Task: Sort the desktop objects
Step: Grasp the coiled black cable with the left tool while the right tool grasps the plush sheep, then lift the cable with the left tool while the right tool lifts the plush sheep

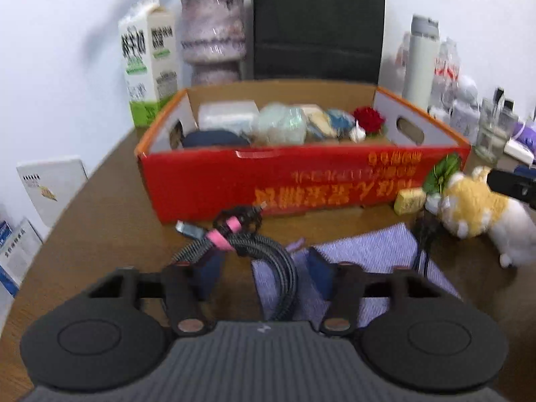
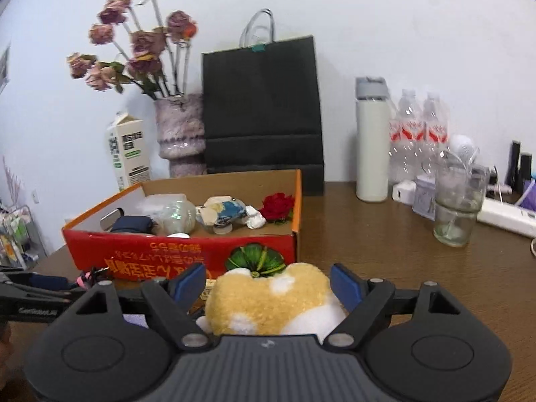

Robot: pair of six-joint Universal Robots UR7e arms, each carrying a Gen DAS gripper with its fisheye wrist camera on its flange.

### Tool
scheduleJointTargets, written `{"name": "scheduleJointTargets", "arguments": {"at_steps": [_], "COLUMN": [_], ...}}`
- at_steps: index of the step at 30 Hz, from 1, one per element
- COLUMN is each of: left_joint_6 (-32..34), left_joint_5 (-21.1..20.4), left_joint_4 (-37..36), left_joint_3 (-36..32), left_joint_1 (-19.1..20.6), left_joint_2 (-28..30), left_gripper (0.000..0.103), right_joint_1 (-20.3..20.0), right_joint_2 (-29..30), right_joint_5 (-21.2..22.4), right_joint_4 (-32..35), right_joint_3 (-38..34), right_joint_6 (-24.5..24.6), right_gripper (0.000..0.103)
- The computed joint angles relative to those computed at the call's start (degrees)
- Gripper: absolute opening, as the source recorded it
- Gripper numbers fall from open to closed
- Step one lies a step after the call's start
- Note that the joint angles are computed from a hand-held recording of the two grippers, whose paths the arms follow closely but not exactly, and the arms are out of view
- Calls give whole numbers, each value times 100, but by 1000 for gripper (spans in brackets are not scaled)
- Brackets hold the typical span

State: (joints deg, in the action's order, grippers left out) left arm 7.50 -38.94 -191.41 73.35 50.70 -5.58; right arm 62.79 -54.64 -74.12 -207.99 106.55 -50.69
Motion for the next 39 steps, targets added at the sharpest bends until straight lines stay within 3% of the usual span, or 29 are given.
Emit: {"name": "scheduleJointTargets", "arguments": {"at_steps": [2, 3, 7, 15, 21, 27, 33, 35, 36, 39], "left_joint_6": [-38, -8, 122, -23, -42, -132, 90, 108, 140, 386], "left_joint_5": [-30, -59, 25, 126, 76, -6, 21, 67, 130, 217], "left_joint_4": [62, 47, -179, -44, 2, 151, -204, -450, -626, -1340], "left_joint_3": [20, 36, 22, 10, 23, 29, -1, 42, 78, 263], "left_joint_1": [2, -2, -40, -66, -52, -31, -49, -89, -129, -277], "left_joint_2": [-9, -14, 48, 23, 0, -26, 47, 47, 47, 21], "left_gripper": [36, 27, 19, 18, 18, 26, 18, 16, 15, 11], "right_joint_1": [16, 38, 55, -54, -65, -126, -229, -183, -158, -187], "right_joint_2": [9, 9, -21, -56, -55, -150, -380, -357, -336, -343], "right_joint_5": [-42, -109, -217, -277, -259, -166, -384, -707, -846, -747], "right_joint_4": [39, 63, 58, 199, 299, 337, 675, 867, 962, 901], "right_joint_3": [-2, -9, -3, -186, -212, -65, 103, 9, -38, 18], "right_joint_6": [-78, -97, -141, 382, 389, 224, 305, 365, 358, 258], "right_gripper": [80, 80, 80, 81, 81, 81, 81, 76, 61, 55]}}
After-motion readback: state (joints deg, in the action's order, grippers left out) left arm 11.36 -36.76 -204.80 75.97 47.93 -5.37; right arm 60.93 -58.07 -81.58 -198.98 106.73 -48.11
